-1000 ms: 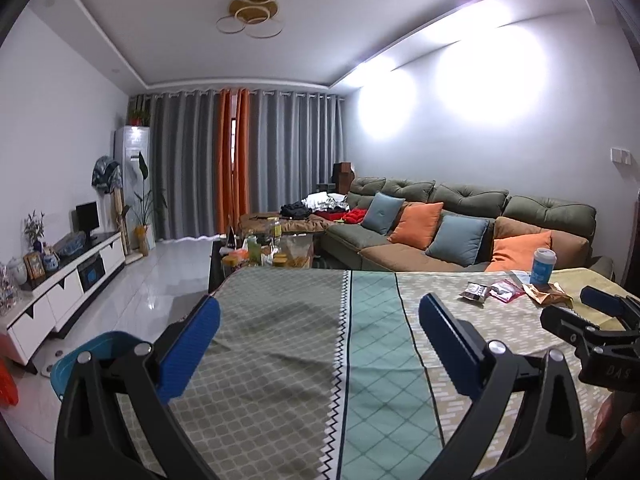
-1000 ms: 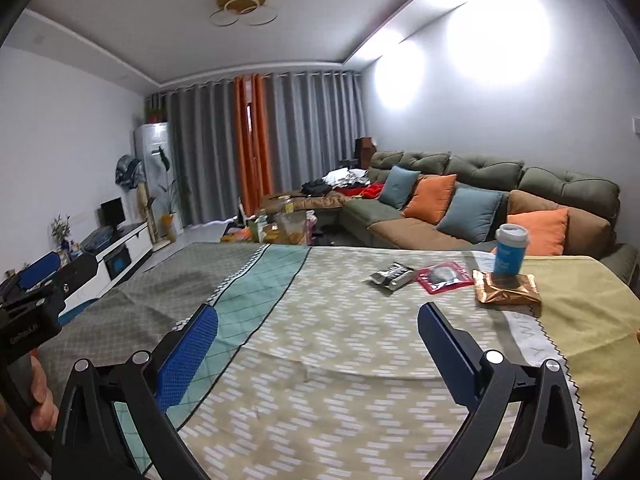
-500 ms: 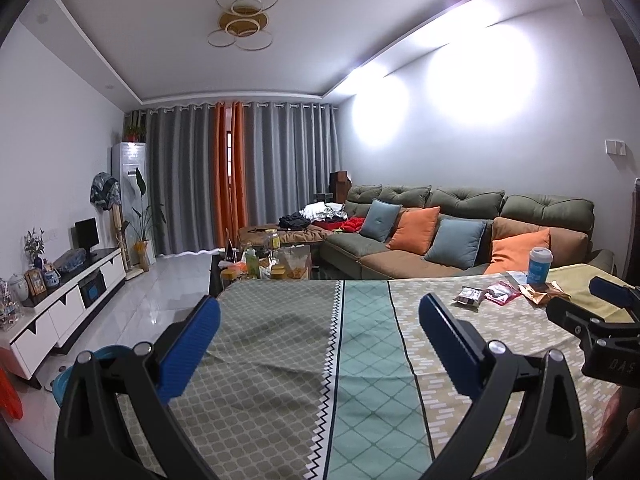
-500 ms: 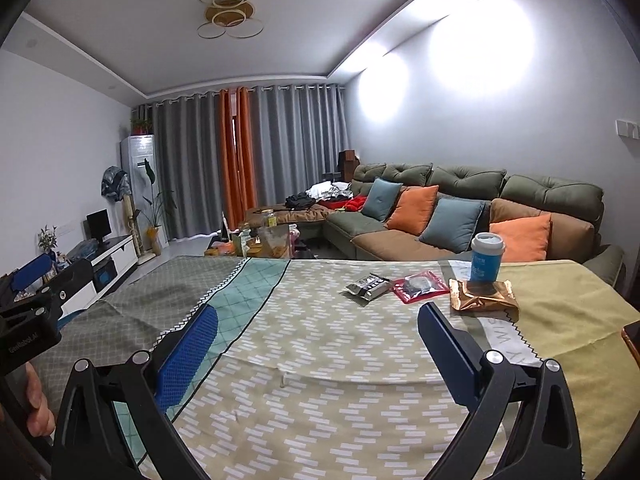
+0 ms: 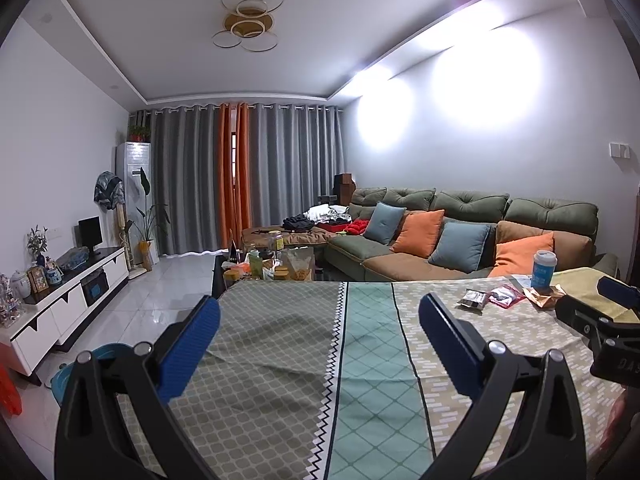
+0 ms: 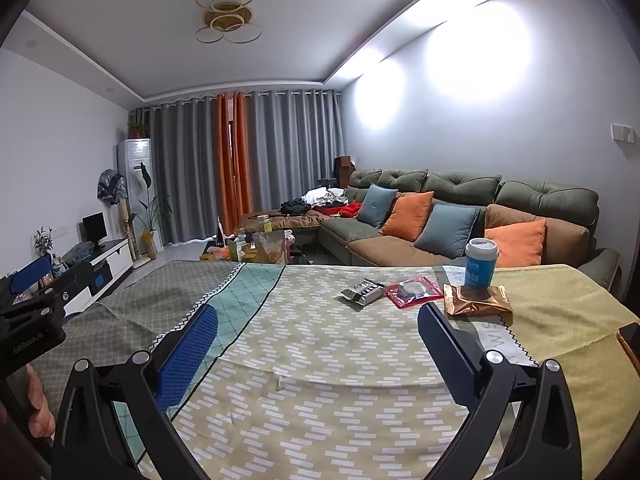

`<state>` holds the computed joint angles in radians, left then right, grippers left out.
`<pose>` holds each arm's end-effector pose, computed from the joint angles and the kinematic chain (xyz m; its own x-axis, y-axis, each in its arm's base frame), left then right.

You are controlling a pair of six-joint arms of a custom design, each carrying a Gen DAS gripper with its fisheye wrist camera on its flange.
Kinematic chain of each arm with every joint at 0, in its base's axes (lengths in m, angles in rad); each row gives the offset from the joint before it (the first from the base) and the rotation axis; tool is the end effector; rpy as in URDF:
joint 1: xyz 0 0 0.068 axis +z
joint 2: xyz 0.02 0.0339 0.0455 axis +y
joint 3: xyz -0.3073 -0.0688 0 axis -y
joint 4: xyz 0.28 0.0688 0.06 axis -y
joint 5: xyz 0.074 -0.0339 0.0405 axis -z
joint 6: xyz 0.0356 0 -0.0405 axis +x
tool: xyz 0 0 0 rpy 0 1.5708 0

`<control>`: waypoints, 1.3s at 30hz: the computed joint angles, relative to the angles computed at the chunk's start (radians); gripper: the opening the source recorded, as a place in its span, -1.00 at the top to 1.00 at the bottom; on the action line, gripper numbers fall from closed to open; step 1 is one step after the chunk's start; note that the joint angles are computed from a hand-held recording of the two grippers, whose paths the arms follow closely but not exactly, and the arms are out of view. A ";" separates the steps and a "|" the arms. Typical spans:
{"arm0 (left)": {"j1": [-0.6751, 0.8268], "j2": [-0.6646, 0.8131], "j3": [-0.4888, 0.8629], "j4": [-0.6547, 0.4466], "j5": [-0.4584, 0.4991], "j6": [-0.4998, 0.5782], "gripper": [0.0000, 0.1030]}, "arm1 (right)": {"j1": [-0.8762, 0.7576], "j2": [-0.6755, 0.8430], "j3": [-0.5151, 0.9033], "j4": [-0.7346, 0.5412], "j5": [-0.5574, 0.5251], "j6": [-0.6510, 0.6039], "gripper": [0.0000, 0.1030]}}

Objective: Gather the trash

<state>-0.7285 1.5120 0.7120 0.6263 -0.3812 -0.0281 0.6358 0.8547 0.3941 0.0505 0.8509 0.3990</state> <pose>0.2666 -0.2201 0.2427 -0.1386 0.0887 -0.9864 0.3408 0.9394 0.0366 0.1649 0.0884 0.2357 -0.2322 0.1470 -0.9615 0.2751 0.9581 0.0801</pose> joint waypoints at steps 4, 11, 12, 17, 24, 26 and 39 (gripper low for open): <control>-0.002 -0.003 -0.003 0.004 -0.002 0.003 -0.94 | 0.000 -0.001 0.000 -0.002 0.002 0.001 -0.93; -0.003 -0.007 -0.002 -0.002 -0.006 -0.001 -0.94 | 0.003 -0.004 0.001 -0.007 0.009 0.002 -0.93; -0.002 -0.006 -0.001 -0.001 -0.004 0.000 -0.94 | 0.004 -0.007 0.000 -0.009 0.011 0.003 -0.93; -0.003 -0.005 0.001 0.000 -0.008 0.003 -0.94 | 0.008 -0.021 -0.001 -0.023 0.020 0.009 -0.93; -0.003 -0.002 0.002 0.002 -0.010 0.005 -0.94 | 0.011 -0.028 -0.003 -0.030 0.025 0.008 -0.93; -0.006 0.001 0.005 0.004 -0.013 0.007 -0.94 | 0.008 -0.034 -0.004 -0.032 0.021 0.006 -0.93; -0.007 0.001 0.003 0.005 -0.013 0.004 -0.94 | 0.008 -0.031 -0.001 -0.036 0.022 0.006 -0.93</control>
<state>-0.7353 1.5130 0.7153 0.6309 -0.3947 -0.0244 0.6436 0.8241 0.3934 0.0143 0.8725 0.4052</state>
